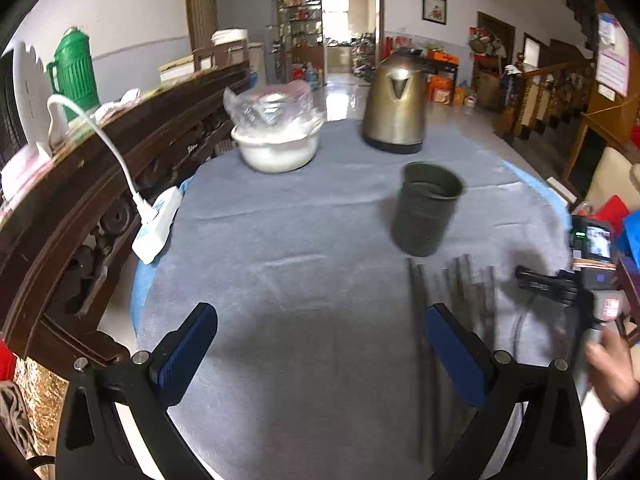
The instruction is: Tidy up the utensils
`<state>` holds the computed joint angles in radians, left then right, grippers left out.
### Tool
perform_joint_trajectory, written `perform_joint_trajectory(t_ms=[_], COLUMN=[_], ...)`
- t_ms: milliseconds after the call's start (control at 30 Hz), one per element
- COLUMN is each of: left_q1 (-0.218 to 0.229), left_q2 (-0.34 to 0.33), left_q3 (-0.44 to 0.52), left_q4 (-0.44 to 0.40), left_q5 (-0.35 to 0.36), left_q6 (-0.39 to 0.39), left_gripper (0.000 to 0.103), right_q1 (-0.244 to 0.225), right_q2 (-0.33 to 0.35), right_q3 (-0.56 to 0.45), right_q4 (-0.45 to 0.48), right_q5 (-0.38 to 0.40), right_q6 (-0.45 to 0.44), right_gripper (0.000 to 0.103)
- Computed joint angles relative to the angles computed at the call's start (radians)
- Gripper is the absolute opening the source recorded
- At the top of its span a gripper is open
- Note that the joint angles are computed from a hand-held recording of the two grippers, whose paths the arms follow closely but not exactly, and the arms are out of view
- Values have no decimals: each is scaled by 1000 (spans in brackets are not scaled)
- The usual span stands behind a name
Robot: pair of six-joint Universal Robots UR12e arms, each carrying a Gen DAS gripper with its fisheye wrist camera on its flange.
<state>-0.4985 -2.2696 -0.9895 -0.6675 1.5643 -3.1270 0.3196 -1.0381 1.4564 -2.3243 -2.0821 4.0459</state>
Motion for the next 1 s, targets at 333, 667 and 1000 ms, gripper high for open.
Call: perform_joint_trajectory(t_ms=[333, 667, 1000], left_q1=[-11, -33, -41], left_q2=[149, 236, 289], left_q3=[-212, -343, -418], left_q4=[189, 316, 437], left_q5=[42, 123, 215], left_q6=[-53, -36, -20], left_gripper=[103, 103, 103], right_q1=[19, 264, 313], right_q2=[-82, -215, -213], right_q3=[7, 120, 76], right_q4=[59, -272, -200], right_q5=[166, -228, -211], right_q6=[-23, -148, -113], right_gripper=[103, 103, 103])
